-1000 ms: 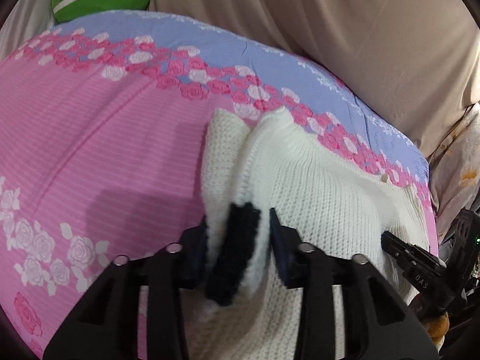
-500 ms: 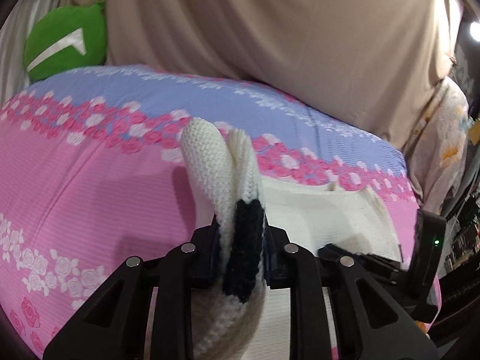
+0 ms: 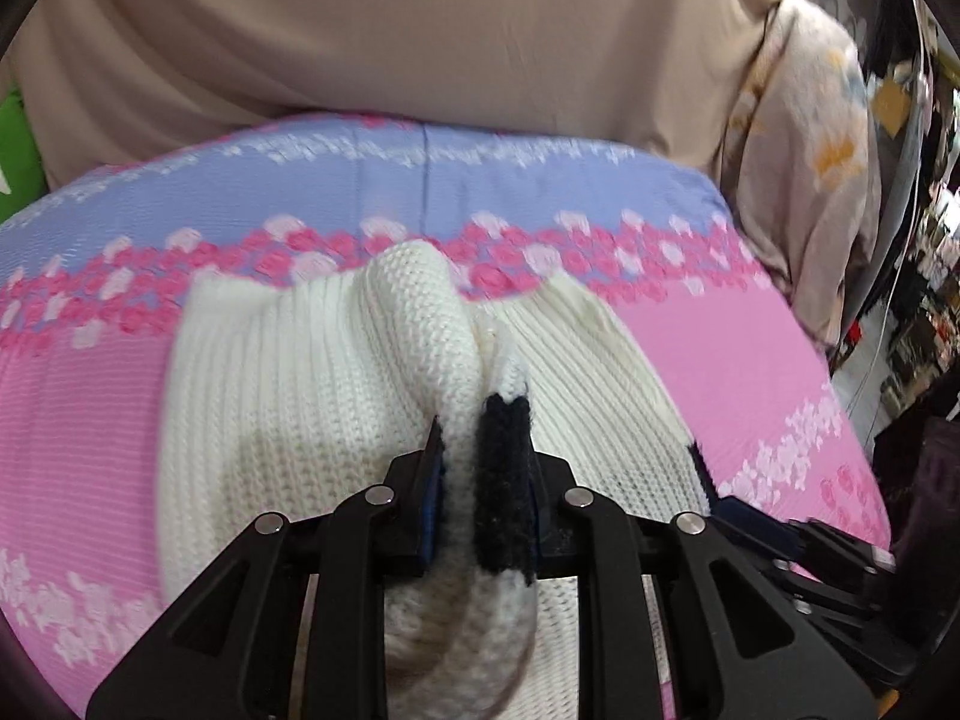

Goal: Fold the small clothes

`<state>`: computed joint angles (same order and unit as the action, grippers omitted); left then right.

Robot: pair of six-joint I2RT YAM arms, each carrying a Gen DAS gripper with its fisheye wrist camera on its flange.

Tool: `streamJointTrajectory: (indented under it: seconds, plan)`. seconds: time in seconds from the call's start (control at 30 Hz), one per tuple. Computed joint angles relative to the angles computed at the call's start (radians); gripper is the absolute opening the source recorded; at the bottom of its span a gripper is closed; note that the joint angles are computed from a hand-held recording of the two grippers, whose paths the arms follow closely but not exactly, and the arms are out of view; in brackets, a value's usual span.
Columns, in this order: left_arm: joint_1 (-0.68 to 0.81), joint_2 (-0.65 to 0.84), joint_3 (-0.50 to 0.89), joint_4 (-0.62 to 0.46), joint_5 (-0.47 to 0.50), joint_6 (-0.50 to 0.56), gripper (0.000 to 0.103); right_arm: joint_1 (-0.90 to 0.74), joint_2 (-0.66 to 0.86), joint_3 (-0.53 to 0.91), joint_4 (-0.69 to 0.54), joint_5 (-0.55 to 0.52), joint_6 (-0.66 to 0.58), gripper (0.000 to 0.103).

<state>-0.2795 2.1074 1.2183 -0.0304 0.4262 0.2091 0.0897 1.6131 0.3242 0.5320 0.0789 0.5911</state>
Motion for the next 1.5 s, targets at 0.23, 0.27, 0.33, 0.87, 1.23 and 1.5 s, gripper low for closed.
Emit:
streamJointTrajectory:
  seconds: [0.23,0.27,0.33,0.87,1.23,1.5]
  plan:
    - [-0.045,-0.019,-0.063,0.066,-0.092,-0.005,0.029,-0.047,-0.015,-0.063,0.059,-0.046,-0.016,0.03]
    - [-0.031,-0.043,-0.07,0.046,-0.065,-0.003,0.032,-0.057,-0.027,-0.069,0.06,-0.056,-0.025,0.03]
    - [0.036,-0.141,-0.134,0.033,0.058,0.029,0.039,-0.05,-0.073,-0.071,0.038,-0.06,-0.036,0.03]
    - [0.346,-0.108,-0.276,-0.06,0.109,0.245,0.085,0.0,0.373,0.447,-0.076,-0.492,0.012,0.059]
    - [0.275,-0.078,-0.308,0.037,0.058,0.24,0.078,-0.196,0.18,0.191,0.006,-0.462,-0.075,0.023]
    - [0.23,-0.05,-0.288,0.053,0.034,0.196,0.076,-0.174,0.004,-0.022,0.151,-0.43,-0.024,0.063]
